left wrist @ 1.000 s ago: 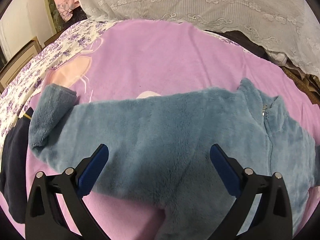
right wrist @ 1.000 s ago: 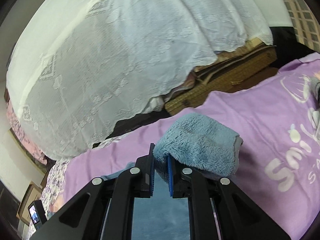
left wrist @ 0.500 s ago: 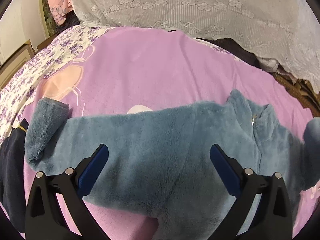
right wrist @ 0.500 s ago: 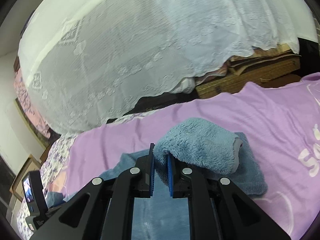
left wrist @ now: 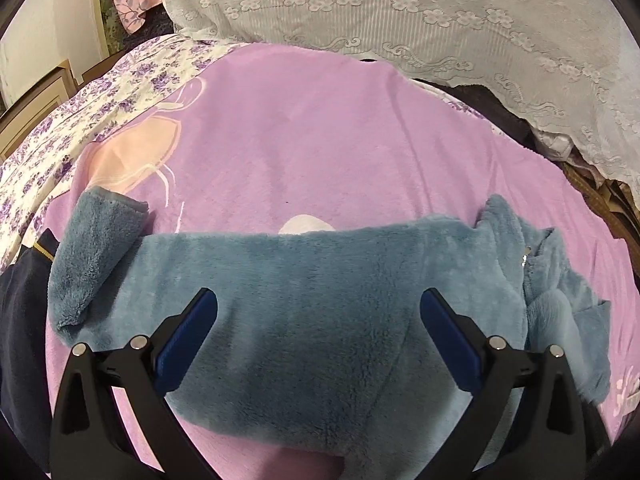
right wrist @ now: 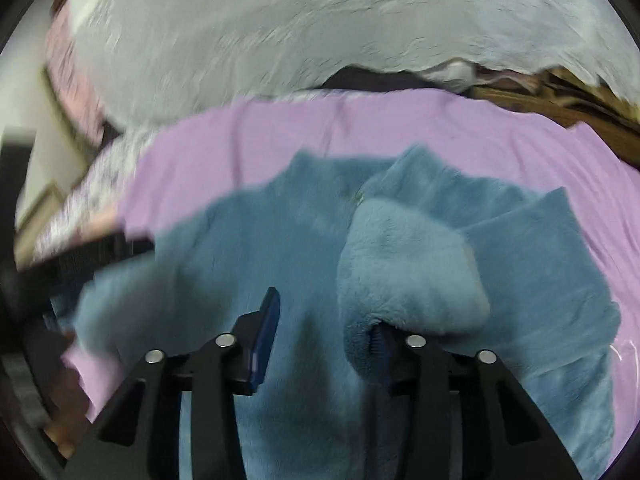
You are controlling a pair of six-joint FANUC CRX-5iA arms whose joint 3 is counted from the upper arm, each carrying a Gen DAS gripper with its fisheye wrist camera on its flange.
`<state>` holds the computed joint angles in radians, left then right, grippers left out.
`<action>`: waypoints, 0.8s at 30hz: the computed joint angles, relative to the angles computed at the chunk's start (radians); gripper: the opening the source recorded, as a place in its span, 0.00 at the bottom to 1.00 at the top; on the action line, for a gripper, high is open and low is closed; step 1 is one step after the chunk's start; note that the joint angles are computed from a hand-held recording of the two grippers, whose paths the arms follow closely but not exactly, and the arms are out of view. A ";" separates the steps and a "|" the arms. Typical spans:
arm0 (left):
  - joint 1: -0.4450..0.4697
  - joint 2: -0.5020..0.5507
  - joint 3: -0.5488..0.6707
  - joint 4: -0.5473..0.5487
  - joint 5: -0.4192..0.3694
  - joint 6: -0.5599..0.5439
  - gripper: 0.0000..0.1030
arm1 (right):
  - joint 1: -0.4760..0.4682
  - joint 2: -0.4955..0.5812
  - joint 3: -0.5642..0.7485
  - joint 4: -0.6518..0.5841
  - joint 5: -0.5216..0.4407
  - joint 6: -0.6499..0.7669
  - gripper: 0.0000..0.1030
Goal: Fold small clothes
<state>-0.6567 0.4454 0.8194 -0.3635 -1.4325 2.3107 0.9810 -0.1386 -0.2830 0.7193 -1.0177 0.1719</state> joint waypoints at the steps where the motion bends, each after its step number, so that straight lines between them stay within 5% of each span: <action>1: 0.001 0.000 0.000 0.000 -0.001 0.001 0.96 | 0.011 0.004 0.000 0.005 -0.006 0.015 0.42; 12: -0.034 0.009 0.031 -0.031 -0.012 -0.031 0.96 | 0.030 -0.223 -0.158 0.032 0.082 -0.096 0.55; 21: -0.034 0.010 0.035 -0.031 -0.017 -0.037 0.96 | -0.107 -0.244 -0.176 -0.215 0.246 -0.212 0.55; 24: -0.032 0.006 0.031 -0.029 -0.015 -0.037 0.96 | -0.132 -0.206 -0.155 -0.197 0.281 -0.258 0.54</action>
